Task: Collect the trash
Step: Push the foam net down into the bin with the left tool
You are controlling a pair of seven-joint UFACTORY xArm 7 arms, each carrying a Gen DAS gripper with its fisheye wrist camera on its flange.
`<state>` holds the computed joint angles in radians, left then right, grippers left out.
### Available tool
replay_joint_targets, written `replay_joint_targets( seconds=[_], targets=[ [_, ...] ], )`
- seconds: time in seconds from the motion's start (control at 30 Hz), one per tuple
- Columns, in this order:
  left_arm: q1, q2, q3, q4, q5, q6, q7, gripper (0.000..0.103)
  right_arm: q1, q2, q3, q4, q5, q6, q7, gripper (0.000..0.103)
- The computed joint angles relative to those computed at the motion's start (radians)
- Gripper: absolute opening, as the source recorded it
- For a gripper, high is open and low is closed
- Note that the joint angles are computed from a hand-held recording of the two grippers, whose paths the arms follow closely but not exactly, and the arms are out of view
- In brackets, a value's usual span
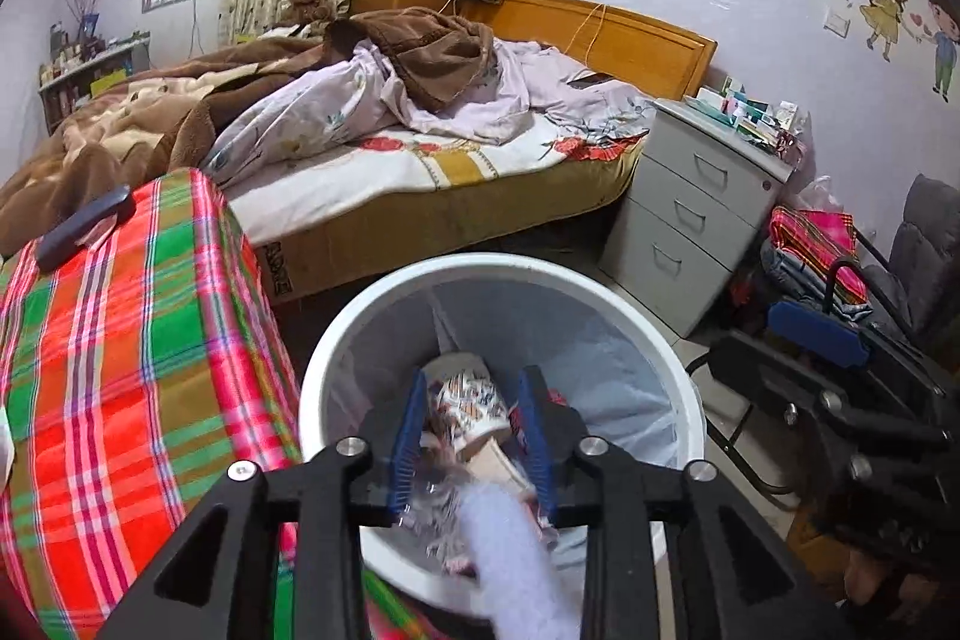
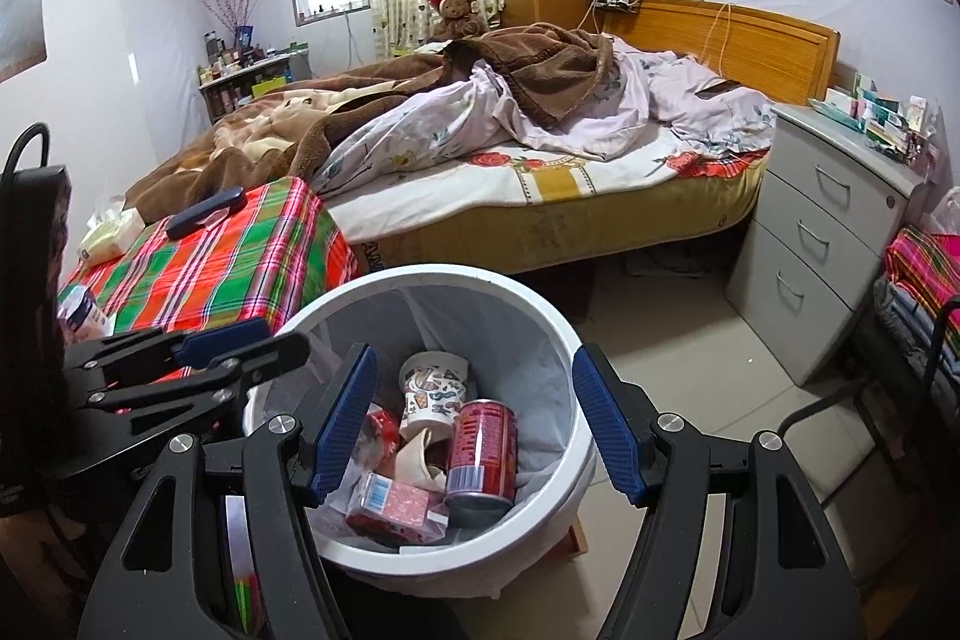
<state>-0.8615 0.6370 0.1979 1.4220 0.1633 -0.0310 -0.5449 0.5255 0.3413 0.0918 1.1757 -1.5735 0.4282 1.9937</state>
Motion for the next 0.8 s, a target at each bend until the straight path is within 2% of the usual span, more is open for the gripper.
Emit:
replay_joint_targets(
  seconds=[0.07,0.13,0.17,0.23,0.27,0.33,0.37,0.43,0.47,0.5,0.53,0.57,0.63,0.67,0.7,0.8],
  targets=[
    [-0.001,-0.03,-0.002,-0.052,0.005,-0.034,0.013,0.037,0.004,-0.004,0.0,-0.003,-0.012,0.007,0.013,0.069],
    [-0.068,-0.052,0.071,-0.089,0.0,-0.023,0.001,0.053,0.004,-0.007,0.002,-0.006,-0.012,0.012,0.019,0.069],
    [-0.058,-0.068,0.059,-0.109,0.017,-0.033,-0.009,0.054,0.003,-0.008,0.004,-0.007,-0.014,0.012,0.024,0.069],
    [0.025,-0.115,-0.051,-0.175,-0.016,-0.071,0.05,0.054,0.002,-0.014,0.006,-0.012,-0.028,0.009,0.038,0.069],
    [0.034,-0.13,-0.064,-0.2,-0.015,-0.086,0.056,0.054,0.003,-0.019,0.008,-0.018,-0.033,0.013,0.045,0.069],
    [-0.029,-0.162,-0.015,-0.251,-0.021,-0.078,0.092,0.054,0.0,-0.023,0.012,-0.021,-0.034,0.016,0.044,0.069],
    [-0.018,-0.177,-0.036,-0.269,-0.019,-0.067,0.115,0.054,0.0,-0.027,0.013,-0.025,-0.034,0.02,0.045,0.069],
    [0.088,-0.195,-0.164,-0.3,-0.024,-0.067,0.163,0.054,-0.001,-0.036,0.017,-0.033,-0.043,0.025,0.053,0.069],
    [0.11,-0.194,-0.195,-0.3,-0.031,-0.047,0.174,0.054,-0.002,-0.042,0.019,-0.039,-0.044,0.033,0.054,0.069],
    [0.108,-0.187,-0.198,-0.295,-0.031,-0.035,0.172,0.054,-0.003,-0.045,0.021,-0.04,-0.041,0.038,0.05,0.069],
    [0.142,-0.171,-0.243,-0.282,-0.04,-0.034,0.192,0.054,-0.002,-0.052,0.023,-0.046,-0.039,0.049,0.049,0.069],
    [0.187,-0.153,-0.297,-0.268,-0.05,-0.031,0.207,0.054,-0.003,-0.055,0.025,-0.048,-0.037,0.055,0.048,0.069],
    [0.319,-0.112,-0.449,-0.245,-0.077,-0.052,0.26,0.054,-0.004,-0.07,0.028,-0.061,-0.035,0.067,0.049,0.069],
    [0.353,-0.09,-0.487,-0.221,-0.084,-0.055,0.267,0.054,-0.004,-0.076,0.031,-0.066,-0.031,0.076,0.046,0.069],
    [0.35,-0.083,-0.488,-0.212,-0.093,-0.062,0.27,0.054,-0.005,-0.077,0.033,-0.066,-0.027,0.082,0.043,0.069],
    [0.433,-0.052,-0.584,-0.19,-0.095,-0.108,0.307,0.054,-0.005,-0.082,0.037,-0.067,-0.023,0.097,0.041,0.069]
  ],
)
